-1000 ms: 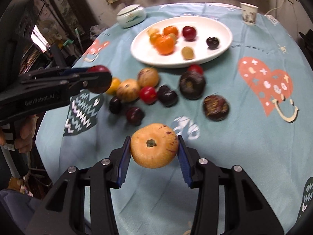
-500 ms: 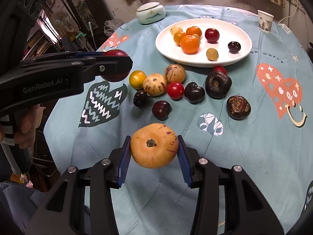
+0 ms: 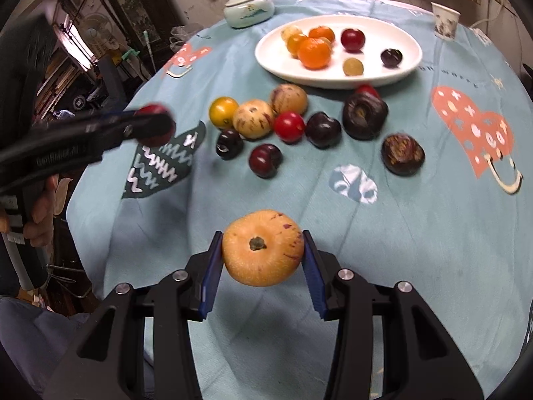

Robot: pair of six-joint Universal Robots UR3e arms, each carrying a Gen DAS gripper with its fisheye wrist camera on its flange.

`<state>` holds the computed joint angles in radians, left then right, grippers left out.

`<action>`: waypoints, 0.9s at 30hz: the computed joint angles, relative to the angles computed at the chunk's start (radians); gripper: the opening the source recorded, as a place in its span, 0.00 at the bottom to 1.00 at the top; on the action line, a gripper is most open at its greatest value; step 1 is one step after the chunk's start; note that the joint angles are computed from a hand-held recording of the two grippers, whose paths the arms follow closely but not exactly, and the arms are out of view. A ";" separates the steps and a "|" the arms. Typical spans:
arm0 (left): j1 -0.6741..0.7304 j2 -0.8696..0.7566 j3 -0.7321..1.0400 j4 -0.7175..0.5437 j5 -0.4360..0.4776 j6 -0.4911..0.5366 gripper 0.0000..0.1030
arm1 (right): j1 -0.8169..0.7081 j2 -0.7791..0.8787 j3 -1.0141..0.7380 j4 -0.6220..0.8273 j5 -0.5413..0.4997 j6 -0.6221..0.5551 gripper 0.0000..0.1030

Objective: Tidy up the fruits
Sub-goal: 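Carry the squash-shaped fruit onto the white plate with the right tool and open it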

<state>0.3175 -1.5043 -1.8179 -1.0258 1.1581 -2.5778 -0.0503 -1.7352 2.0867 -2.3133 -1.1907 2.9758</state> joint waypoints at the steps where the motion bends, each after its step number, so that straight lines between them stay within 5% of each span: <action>1: 0.015 0.011 -0.021 -0.004 0.000 0.013 0.40 | -0.007 -0.004 0.009 -0.001 0.002 -0.001 0.44; 27: -0.096 -0.131 0.113 -0.019 0.002 -0.011 0.40 | -0.051 0.073 -0.005 0.026 0.041 -0.040 0.44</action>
